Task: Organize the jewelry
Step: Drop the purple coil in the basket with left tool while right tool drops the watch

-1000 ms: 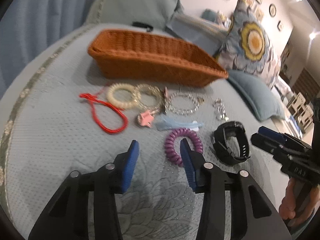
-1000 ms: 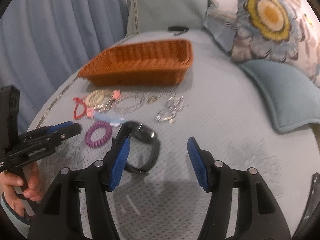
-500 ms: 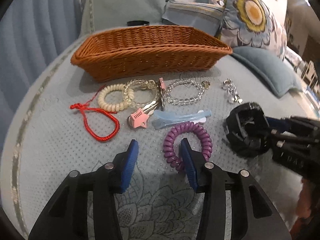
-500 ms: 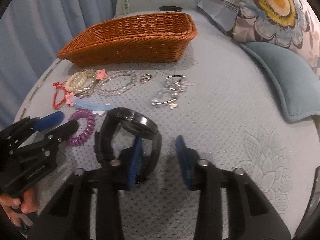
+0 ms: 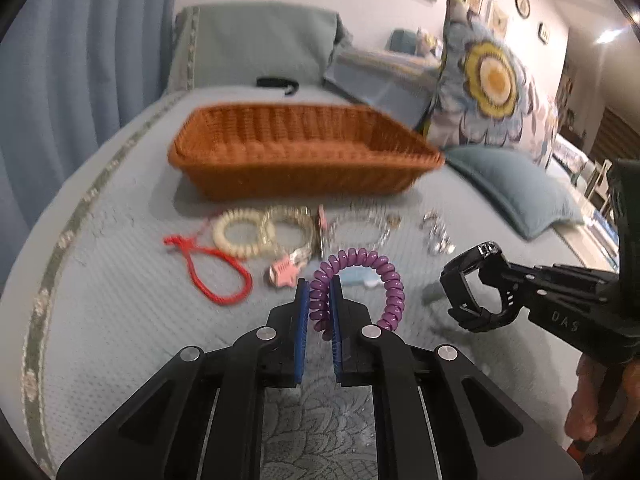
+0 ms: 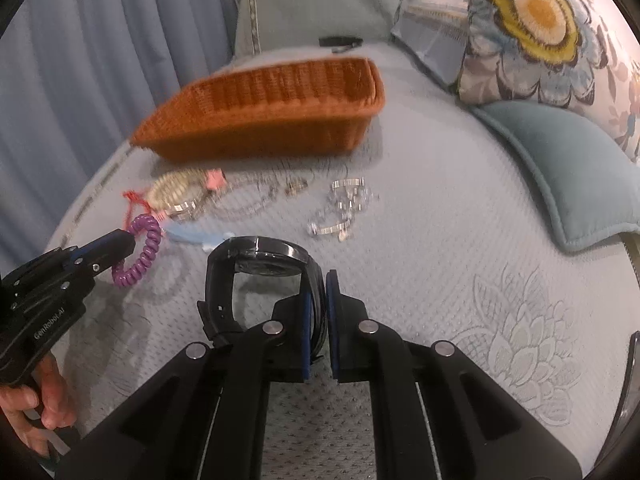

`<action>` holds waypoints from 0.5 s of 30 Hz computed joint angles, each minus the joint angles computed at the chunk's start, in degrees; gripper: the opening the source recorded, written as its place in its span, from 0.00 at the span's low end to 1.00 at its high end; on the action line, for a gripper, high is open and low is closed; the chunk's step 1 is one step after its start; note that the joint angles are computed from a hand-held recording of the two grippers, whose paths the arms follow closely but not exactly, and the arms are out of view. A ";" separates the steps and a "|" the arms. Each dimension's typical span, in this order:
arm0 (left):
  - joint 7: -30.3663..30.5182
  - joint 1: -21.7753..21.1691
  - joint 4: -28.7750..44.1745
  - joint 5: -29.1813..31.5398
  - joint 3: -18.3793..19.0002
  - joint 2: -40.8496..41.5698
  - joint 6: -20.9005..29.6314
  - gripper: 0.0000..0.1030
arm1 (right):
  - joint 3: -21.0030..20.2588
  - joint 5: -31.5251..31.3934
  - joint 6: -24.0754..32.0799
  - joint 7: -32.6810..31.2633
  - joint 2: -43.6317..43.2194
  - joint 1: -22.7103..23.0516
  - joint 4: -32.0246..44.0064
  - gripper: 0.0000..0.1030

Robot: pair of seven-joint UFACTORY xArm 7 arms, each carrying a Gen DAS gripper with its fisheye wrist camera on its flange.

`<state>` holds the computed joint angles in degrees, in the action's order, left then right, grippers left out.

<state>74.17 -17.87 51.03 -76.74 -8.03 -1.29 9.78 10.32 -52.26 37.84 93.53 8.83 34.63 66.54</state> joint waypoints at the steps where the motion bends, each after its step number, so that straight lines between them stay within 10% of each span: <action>1: 0.31 -0.02 0.09 -0.55 -0.01 -0.28 -0.08 0.08 | -0.10 -0.67 -0.27 0.65 -0.34 0.05 -0.15 0.05; 9: -3.36 1.08 5.78 3.67 1.27 0.12 1.68 0.08 | -0.46 -6.12 -0.60 3.36 -1.63 -1.86 3.39 0.05; 15: -16.11 2.94 21.08 18.15 0.60 11.15 1.70 0.08 | -3.83 -2.78 -1.75 -7.45 8.03 -4.34 18.64 0.05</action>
